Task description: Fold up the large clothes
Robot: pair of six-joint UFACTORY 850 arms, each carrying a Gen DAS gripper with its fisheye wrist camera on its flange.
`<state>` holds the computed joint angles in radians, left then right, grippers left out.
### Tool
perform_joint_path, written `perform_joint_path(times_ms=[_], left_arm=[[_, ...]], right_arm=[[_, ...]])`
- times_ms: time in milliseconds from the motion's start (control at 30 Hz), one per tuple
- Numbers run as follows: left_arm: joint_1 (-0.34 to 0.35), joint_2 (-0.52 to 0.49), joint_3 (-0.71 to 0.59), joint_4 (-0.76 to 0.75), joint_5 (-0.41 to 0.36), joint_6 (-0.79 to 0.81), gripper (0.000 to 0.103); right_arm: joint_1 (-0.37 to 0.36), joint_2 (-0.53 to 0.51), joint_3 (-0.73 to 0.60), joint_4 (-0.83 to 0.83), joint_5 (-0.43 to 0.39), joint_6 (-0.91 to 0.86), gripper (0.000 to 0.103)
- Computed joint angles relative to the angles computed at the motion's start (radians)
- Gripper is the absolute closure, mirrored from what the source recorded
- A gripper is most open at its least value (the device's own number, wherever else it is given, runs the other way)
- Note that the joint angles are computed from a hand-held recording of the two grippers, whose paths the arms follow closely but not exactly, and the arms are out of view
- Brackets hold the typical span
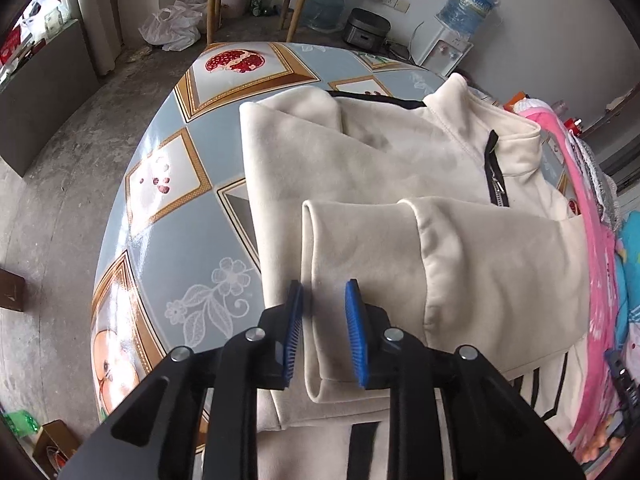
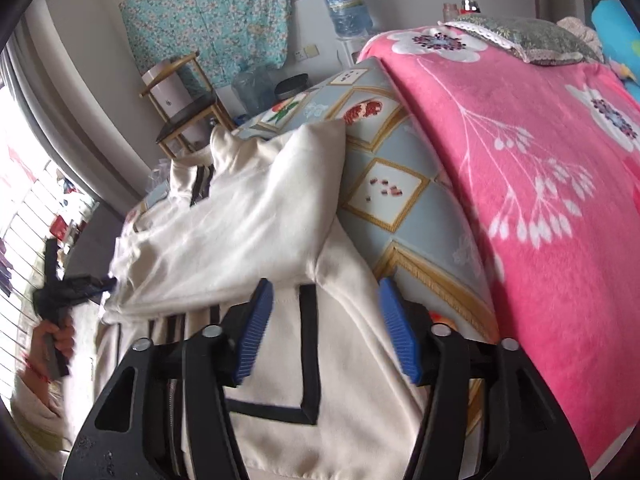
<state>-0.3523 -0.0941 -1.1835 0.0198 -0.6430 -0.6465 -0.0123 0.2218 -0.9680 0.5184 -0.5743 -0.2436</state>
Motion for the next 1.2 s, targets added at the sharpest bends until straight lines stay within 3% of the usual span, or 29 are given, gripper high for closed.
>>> perform_joint_path(times_ms=[33, 133, 267, 433, 567, 667, 733, 767, 800, 867, 967, 1033, 1067, 1100, 1133, 1200], left_arm=[[-0.006, 0.001, 0.003, 0.028, 0.003, -0.023, 0.082], [-0.023, 0.003, 0.01, 0.128, -0.004, -0.099, 0.097], [-0.041, 0.016, 0.027, 0.219, 0.004, -0.144, 0.102], [-0.063, 0.032, 0.041, 0.354, -0.025, -0.257, 0.103], [-0.04, 0.067, 0.078, 0.35, -0.034, -0.274, 0.103], [-0.012, 0.118, 0.122, 0.264, 0.037, -0.198, 0.103], [-0.011, 0.14, 0.134, 0.26, 0.065, -0.184, 0.103], [-0.013, 0.148, 0.137, 0.264, 0.078, -0.182, 0.103], [-0.016, 0.154, 0.138, 0.273, 0.087, -0.185, 0.103], [-0.021, 0.16, 0.136, 0.29, 0.099, -0.191, 0.103], [-0.026, 0.153, 0.128, 0.298, 0.115, -0.185, 0.103], [-0.025, 0.142, 0.117, 0.259, 0.124, -0.146, 0.103], [-0.022, 0.134, 0.112, 0.224, 0.132, -0.115, 0.103], [-0.017, 0.127, 0.107, 0.179, 0.14, -0.077, 0.103], [-0.01, 0.118, 0.101, 0.129, 0.143, -0.034, 0.103], [0.007, 0.095, 0.085, 0.032, 0.14, 0.041, 0.103]], right_arm=[[-0.013, -0.029, -0.033, 0.017, -0.021, -0.012, 0.043], [-0.051, -0.134, -0.135, 0.099, -0.092, -0.066, 0.042], [-0.075, -0.311, -0.287, 0.182, -0.19, -0.045, 0.042], [-0.048, -0.497, -0.458, 0.11, -0.203, 0.102, 0.045], [-0.032, -0.582, -0.546, 0.103, -0.202, 0.141, 0.06], [-0.01, -0.612, -0.591, 0.07, -0.213, 0.157, 0.063], [0.01, -0.614, -0.605, -0.002, -0.205, 0.19, 0.076], [0.02, -0.609, -0.607, -0.039, -0.19, 0.197, 0.092], [0.032, -0.592, -0.595, -0.08, -0.159, 0.203, 0.097], [0.05, -0.561, -0.57, -0.143, -0.089, 0.199, 0.097], [0.073, -0.544, -0.55, -0.286, -0.051, 0.271, 0.097], [0.083, -0.52, -0.53, -0.366, -0.012, 0.333, 0.089], [0.08, -0.505, -0.518, -0.369, 0.01, 0.334, 0.079], [0.075, -0.486, -0.503, -0.33, 0.033, 0.3, 0.061], [0.07, -0.465, -0.488, -0.291, 0.053, 0.26, 0.055], [0.071, -0.443, -0.484, -0.263, 0.055, 0.226, 0.053]])
